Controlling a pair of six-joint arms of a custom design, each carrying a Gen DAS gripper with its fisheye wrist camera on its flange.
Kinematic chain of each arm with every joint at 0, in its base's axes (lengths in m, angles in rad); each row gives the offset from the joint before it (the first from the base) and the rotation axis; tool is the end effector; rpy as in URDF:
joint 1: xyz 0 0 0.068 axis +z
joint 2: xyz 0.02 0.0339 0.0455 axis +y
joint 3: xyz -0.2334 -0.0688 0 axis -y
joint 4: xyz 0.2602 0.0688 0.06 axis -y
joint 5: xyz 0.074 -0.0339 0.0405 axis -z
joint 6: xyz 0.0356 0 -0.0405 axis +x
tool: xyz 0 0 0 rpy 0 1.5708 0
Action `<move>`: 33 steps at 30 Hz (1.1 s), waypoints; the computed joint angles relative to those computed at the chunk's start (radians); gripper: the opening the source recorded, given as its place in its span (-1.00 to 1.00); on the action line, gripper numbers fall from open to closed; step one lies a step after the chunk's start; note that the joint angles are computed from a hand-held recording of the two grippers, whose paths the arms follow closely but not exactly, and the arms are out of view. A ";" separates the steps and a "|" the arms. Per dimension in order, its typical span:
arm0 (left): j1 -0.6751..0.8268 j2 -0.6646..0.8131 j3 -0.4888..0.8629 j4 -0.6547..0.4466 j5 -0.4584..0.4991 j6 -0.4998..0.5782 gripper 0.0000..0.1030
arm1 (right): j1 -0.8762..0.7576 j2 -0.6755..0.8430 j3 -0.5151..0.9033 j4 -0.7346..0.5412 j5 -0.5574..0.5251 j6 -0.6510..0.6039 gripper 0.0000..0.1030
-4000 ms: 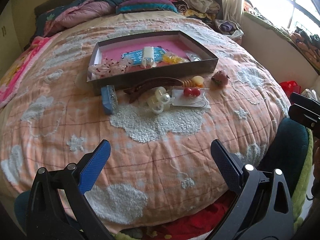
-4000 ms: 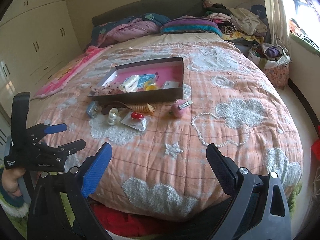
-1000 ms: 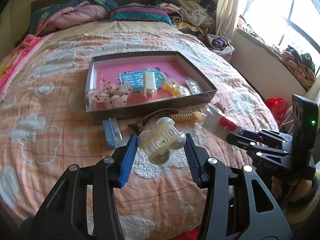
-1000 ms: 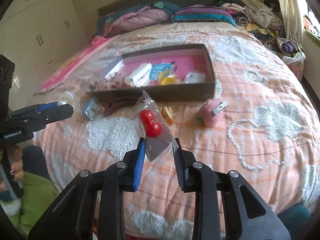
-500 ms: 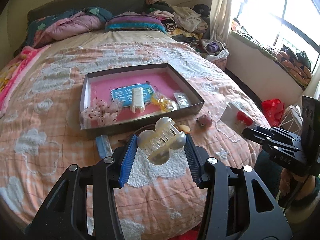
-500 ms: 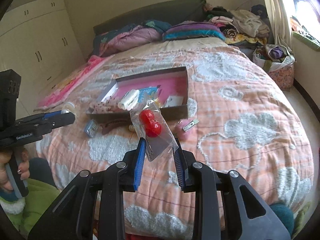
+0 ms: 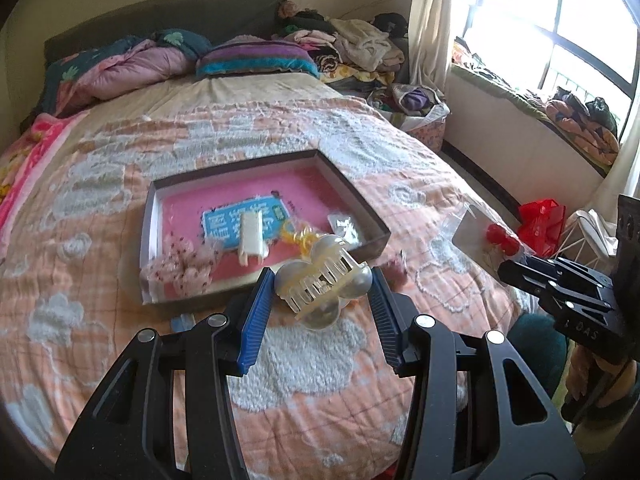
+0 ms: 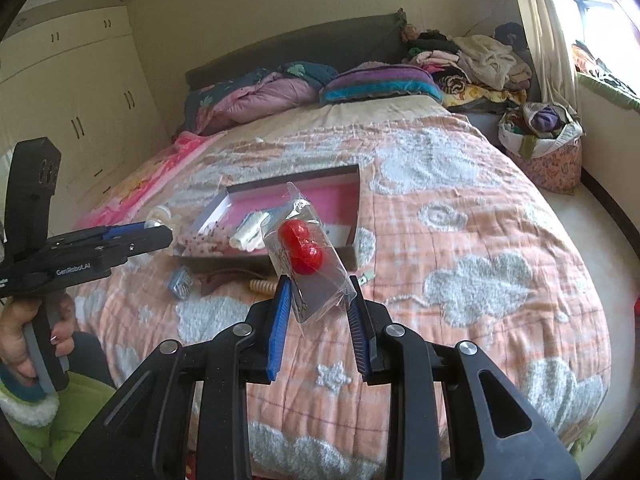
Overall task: Organize jewelry
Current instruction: 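Carry the pearl claw clip over the tray with the left tool while the right tool carries the earring bag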
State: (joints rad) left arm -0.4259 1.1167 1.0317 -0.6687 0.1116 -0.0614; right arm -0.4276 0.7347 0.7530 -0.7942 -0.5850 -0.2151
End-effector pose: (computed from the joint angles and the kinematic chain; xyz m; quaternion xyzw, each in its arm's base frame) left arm 0.2367 -0.1117 0.2861 0.1879 0.8971 -0.1454 0.3726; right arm 0.1718 -0.0567 0.2621 -0.0173 0.8897 0.1352 0.4356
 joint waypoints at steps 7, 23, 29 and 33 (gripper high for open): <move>0.002 0.065 0.079 0.003 -0.016 0.014 -0.24 | 0.022 0.058 0.055 0.040 0.004 0.022 -0.48; 0.031 0.287 0.235 0.049 -0.022 0.029 -0.24 | 0.093 0.267 0.196 0.159 0.047 0.093 -0.48; 0.028 0.390 0.278 0.072 -0.022 0.034 -0.24 | 0.129 0.368 0.254 0.177 0.078 0.121 -0.48; 0.027 0.447 0.301 0.078 -0.017 0.035 -0.24 | 0.160 0.415 0.272 0.199 0.113 0.134 -0.48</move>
